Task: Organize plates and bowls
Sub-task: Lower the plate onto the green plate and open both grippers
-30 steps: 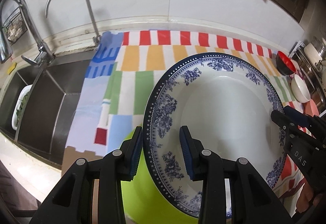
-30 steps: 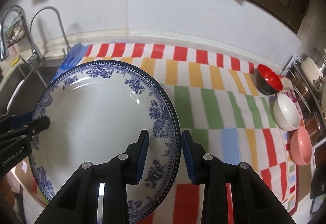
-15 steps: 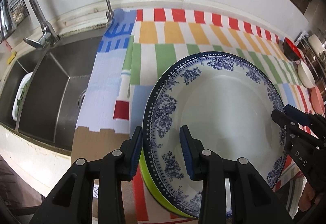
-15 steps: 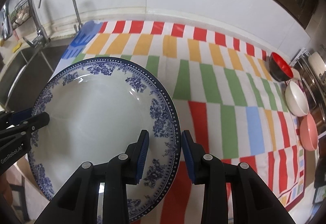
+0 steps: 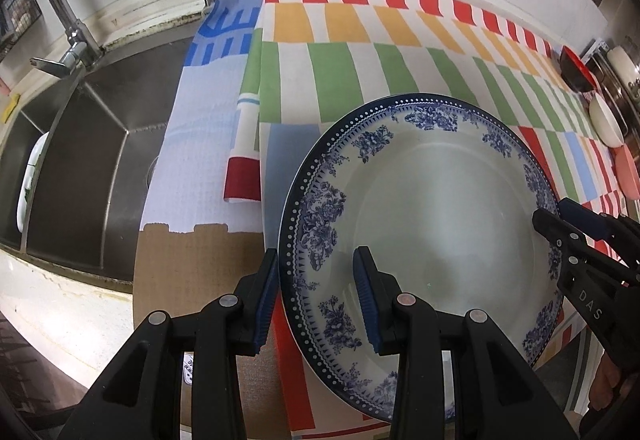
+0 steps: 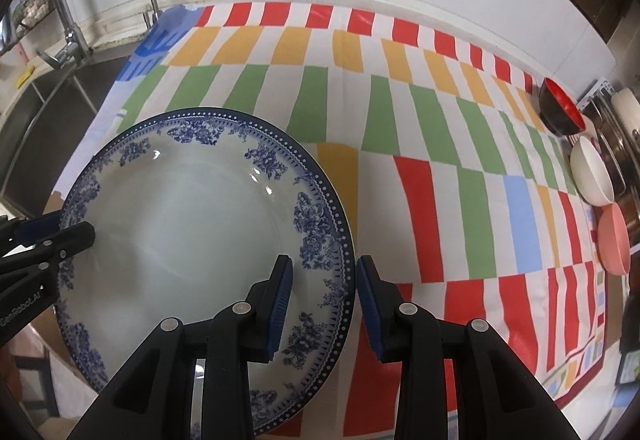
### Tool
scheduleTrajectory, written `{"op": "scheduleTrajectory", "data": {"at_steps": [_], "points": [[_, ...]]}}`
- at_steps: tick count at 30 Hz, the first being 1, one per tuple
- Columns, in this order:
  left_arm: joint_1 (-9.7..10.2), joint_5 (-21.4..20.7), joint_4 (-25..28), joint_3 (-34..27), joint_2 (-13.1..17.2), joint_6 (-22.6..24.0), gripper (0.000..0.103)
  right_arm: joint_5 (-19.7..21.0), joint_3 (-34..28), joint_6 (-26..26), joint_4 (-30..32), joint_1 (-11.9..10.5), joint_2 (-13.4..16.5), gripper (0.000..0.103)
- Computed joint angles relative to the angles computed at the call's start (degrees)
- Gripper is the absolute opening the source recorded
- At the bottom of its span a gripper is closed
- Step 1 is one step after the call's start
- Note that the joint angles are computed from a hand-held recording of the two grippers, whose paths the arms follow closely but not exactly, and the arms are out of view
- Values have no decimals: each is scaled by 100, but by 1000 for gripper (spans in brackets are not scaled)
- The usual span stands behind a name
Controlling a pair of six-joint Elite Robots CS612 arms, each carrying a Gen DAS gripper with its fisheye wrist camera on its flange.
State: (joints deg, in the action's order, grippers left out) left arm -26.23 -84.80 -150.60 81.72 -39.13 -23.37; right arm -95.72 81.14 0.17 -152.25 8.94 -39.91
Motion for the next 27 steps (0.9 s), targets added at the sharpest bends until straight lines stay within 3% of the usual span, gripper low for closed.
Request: {"op": "scheduleTrajectory", "data": {"at_steps": [15, 23, 27], "points": [[33, -192, 282, -113, 61, 141, 38, -49, -56, 119, 233, 21, 48, 35], [44, -274, 283, -147, 89, 254, 45, 24, -41, 181, 233, 6, 48, 35], [26, -244, 139, -110, 67, 314, 56, 180, 10, 208, 188, -29, 10, 36]]}}
